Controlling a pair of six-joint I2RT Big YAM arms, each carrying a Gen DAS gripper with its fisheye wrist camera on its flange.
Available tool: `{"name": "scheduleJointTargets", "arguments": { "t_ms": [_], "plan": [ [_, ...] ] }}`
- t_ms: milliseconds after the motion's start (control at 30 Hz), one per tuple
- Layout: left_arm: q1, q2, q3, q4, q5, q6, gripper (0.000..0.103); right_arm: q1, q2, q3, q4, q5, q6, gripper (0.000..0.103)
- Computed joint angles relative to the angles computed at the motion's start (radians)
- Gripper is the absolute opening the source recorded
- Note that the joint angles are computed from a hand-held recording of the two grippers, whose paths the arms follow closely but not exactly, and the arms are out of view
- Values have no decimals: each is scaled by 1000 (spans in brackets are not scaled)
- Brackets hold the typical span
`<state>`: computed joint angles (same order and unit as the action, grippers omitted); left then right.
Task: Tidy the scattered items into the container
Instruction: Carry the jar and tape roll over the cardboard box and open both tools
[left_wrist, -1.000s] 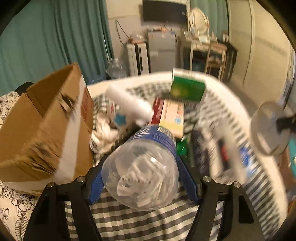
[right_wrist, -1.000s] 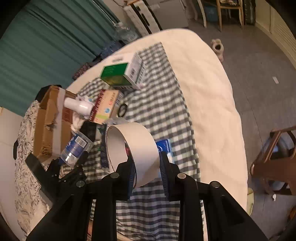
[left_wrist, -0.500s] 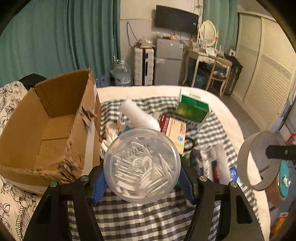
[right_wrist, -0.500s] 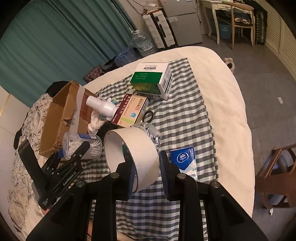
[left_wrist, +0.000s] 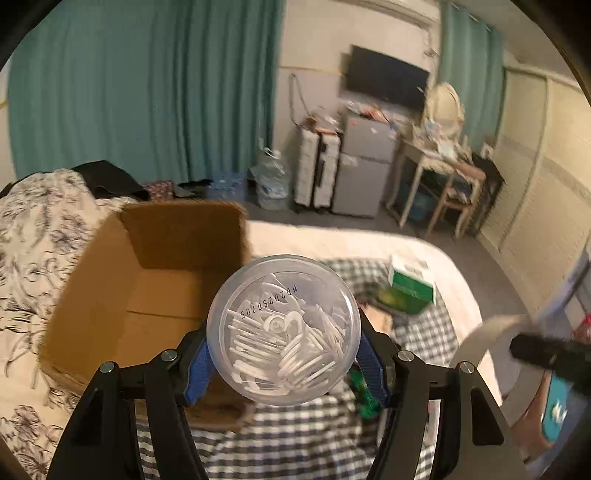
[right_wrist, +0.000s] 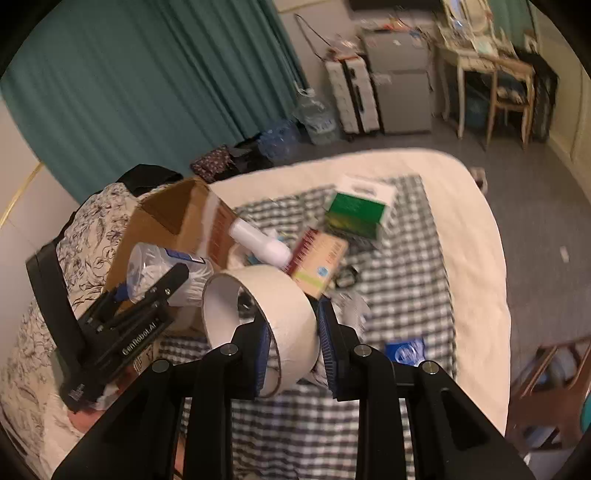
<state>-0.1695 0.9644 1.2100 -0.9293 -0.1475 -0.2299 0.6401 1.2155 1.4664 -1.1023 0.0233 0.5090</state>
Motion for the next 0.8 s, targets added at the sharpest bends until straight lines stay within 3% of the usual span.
{"name": "scheduleJointTargets", "arguments": {
  "t_ms": [200,400,600,800],
  "plan": [
    [177,-27,43,4,44,35,68,102,132,161,-1,69,-19,25],
    [344,-22,31,30,103,53,68,180,325,375,-2,84,-42,25],
    [455,18,7,45,144,59,68,253,504,563,-49,133,-90,24],
    [489,43,-3,45,160,55,68,274,579,624,-83,173,-95,24]
  ]
}}
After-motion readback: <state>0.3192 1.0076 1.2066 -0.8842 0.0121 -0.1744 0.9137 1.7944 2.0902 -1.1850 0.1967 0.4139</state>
